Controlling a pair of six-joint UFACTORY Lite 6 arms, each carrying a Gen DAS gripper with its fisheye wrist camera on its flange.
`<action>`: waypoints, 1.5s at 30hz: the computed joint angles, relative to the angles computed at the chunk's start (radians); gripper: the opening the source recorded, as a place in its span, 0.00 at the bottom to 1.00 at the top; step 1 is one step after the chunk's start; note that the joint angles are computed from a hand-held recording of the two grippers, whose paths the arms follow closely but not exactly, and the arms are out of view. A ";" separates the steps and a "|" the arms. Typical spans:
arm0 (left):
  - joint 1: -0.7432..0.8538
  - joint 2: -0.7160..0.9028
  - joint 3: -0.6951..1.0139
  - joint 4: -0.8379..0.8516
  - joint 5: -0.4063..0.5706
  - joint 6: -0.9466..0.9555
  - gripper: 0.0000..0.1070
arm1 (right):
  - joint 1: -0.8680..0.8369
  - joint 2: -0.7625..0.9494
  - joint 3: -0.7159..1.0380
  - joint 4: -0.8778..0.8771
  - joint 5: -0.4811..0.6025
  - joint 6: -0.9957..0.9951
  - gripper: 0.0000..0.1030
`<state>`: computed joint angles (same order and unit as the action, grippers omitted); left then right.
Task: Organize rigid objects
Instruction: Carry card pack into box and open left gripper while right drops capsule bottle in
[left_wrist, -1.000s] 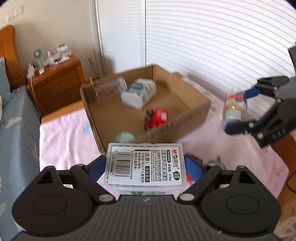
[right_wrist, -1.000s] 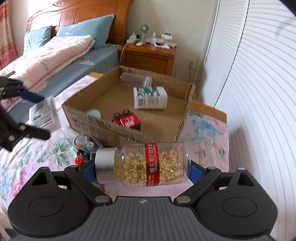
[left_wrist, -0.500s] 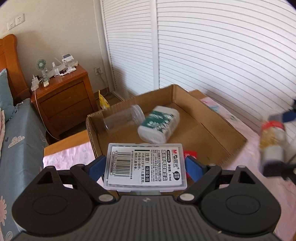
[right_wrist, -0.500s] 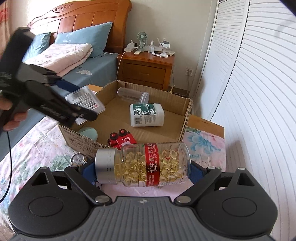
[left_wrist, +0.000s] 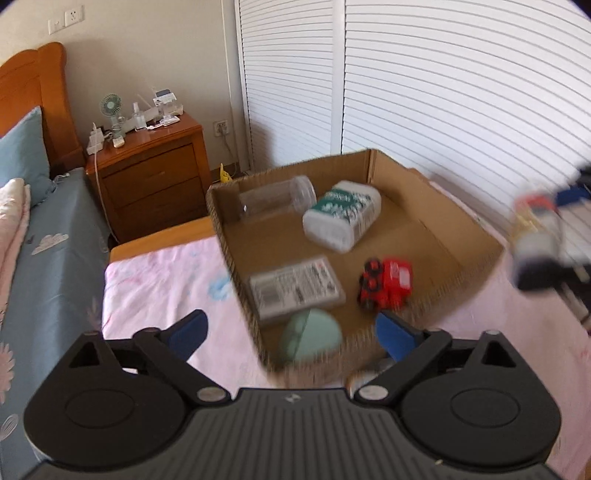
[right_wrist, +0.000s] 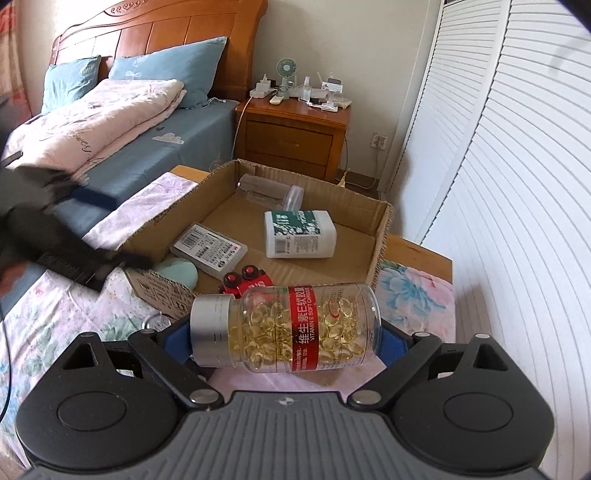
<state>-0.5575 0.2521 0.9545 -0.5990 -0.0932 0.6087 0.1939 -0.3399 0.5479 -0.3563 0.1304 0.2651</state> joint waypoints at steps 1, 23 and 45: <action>-0.009 -0.048 -0.057 -0.039 -0.015 0.040 0.92 | 0.006 0.016 0.014 -0.020 -0.001 0.027 0.94; 0.101 -0.493 -0.608 0.408 -0.169 -0.473 0.92 | 0.194 0.704 0.723 -0.220 0.132 0.386 0.94; 0.316 -0.445 -0.652 1.009 -0.259 -0.983 0.92 | 0.227 0.953 1.047 -0.298 0.261 0.478 1.00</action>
<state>-0.2416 -0.1932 0.3025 0.4103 -0.3520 -0.3738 0.4209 0.6126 1.5947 -0.6539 0.3909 0.7435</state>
